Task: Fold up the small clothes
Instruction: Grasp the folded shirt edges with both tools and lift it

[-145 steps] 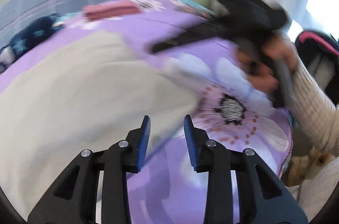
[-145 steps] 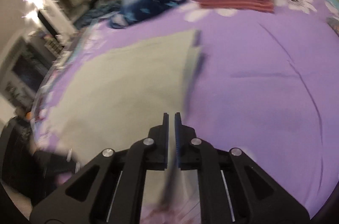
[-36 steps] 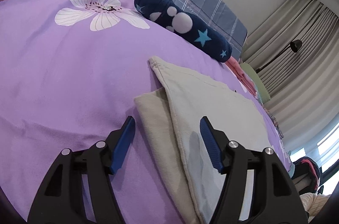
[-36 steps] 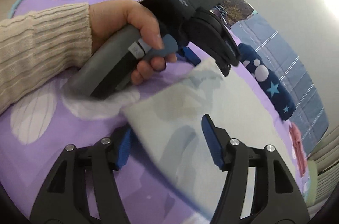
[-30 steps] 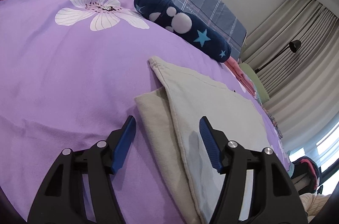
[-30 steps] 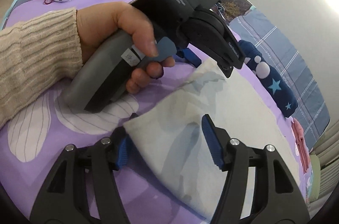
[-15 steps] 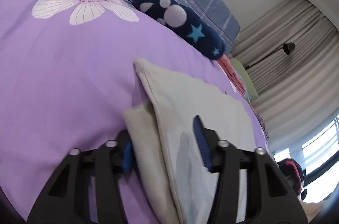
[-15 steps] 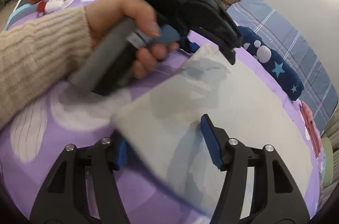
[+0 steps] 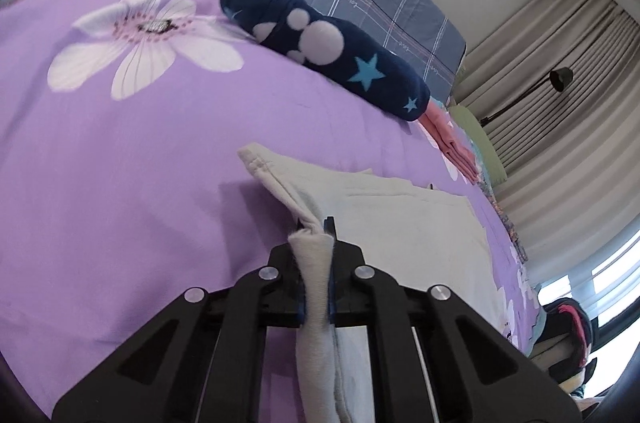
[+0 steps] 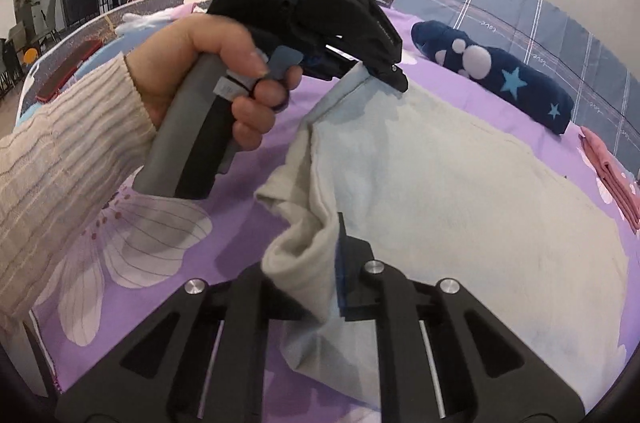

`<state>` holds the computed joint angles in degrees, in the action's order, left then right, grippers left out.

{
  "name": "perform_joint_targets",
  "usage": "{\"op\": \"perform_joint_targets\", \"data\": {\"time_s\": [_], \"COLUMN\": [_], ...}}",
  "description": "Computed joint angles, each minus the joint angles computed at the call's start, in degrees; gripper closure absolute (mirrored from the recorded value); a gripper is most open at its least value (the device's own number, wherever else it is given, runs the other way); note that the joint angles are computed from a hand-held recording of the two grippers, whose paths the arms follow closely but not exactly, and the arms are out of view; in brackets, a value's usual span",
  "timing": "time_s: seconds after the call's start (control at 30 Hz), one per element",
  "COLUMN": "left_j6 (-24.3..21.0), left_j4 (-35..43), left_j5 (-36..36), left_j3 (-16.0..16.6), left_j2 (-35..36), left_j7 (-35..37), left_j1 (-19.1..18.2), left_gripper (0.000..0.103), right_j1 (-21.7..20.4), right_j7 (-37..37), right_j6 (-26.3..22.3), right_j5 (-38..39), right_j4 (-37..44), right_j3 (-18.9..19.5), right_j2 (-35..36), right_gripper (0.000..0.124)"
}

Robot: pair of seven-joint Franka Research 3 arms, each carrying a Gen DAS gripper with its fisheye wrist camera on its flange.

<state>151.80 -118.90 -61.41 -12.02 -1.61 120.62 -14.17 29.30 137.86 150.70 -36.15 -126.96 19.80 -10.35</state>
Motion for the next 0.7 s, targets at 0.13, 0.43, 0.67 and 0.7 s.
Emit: {"op": "perform_joint_targets", "data": {"time_s": [0.13, 0.43, 0.67, 0.7], "left_j6": [1.3, 3.8, 3.7, 3.5], "left_j4": [0.9, 4.9, 11.3, 12.2], "left_j5": [5.3, 19.1, 36.4, 38.4], "left_j3": [-0.7, -2.7, -5.0, -5.3], "left_j2": [-0.2, 0.8, 5.4, 6.1], "left_j7": [-4.1, -14.8, -29.0, -30.8], "left_j1": [-0.7, -3.5, -5.7, -6.0], "left_gripper": [0.096, 0.096, 0.096, 0.096], "right_j1": [-1.0, -5.9, -8.9, -9.2], "right_j7": [1.0, -0.2, -3.0, -3.6], "right_j6": [1.7, 6.5, 10.1, 10.7], "right_j5": [1.3, 9.3, 16.8, 17.8], "right_j4": [-2.1, -10.4, -18.4, -19.5], "right_j3": [-0.5, -0.4, -0.8, -1.0], "right_j2": [-3.4, -13.7, -23.1, -24.3], "right_gripper": [0.114, 0.114, 0.116, 0.116]}}
